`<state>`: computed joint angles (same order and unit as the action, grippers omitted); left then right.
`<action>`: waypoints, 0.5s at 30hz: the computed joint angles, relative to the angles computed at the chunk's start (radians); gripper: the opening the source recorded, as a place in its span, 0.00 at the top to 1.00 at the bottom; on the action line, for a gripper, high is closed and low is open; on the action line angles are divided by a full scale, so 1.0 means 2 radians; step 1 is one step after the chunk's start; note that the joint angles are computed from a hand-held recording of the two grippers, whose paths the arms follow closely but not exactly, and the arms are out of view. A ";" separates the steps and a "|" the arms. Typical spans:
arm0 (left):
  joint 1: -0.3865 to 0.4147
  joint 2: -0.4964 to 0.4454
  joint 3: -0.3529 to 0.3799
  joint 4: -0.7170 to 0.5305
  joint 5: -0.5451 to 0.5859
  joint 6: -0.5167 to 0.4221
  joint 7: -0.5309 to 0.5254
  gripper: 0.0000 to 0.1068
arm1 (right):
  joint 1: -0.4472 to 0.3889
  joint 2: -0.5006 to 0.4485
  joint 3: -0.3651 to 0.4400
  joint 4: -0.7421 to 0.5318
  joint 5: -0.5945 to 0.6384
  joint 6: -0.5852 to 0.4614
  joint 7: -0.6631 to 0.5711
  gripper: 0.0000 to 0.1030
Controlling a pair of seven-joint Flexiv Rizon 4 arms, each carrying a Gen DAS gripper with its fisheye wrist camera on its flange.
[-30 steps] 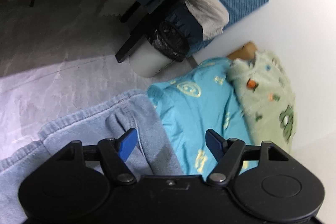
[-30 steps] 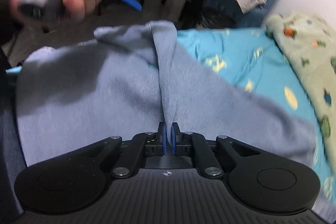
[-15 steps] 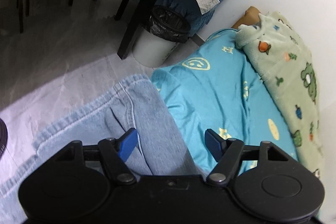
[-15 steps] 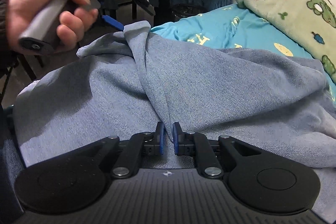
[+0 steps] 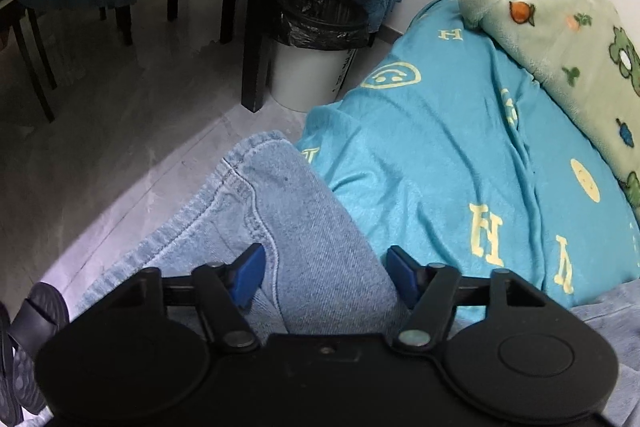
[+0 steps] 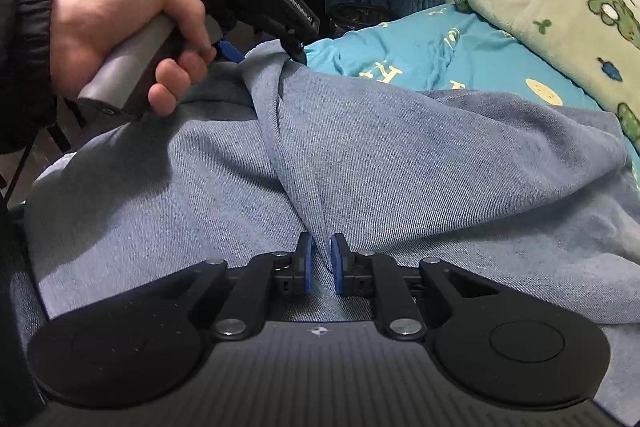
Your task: Fold clothes
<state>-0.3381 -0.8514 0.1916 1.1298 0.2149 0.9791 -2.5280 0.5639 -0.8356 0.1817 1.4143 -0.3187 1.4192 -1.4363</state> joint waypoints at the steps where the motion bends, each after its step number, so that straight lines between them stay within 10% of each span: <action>1: -0.001 0.000 0.003 0.001 0.002 0.002 -0.003 0.52 | -0.001 -0.001 0.002 -0.001 0.002 -0.001 0.001 0.88; 6: -0.003 0.010 0.017 0.027 0.010 0.044 -0.043 0.90 | -0.002 -0.001 0.004 -0.004 0.009 -0.001 0.009 0.87; 15: -0.029 0.040 0.076 0.054 0.038 0.208 -0.112 0.96 | -0.027 -0.013 0.039 -0.042 0.051 0.009 0.040 0.99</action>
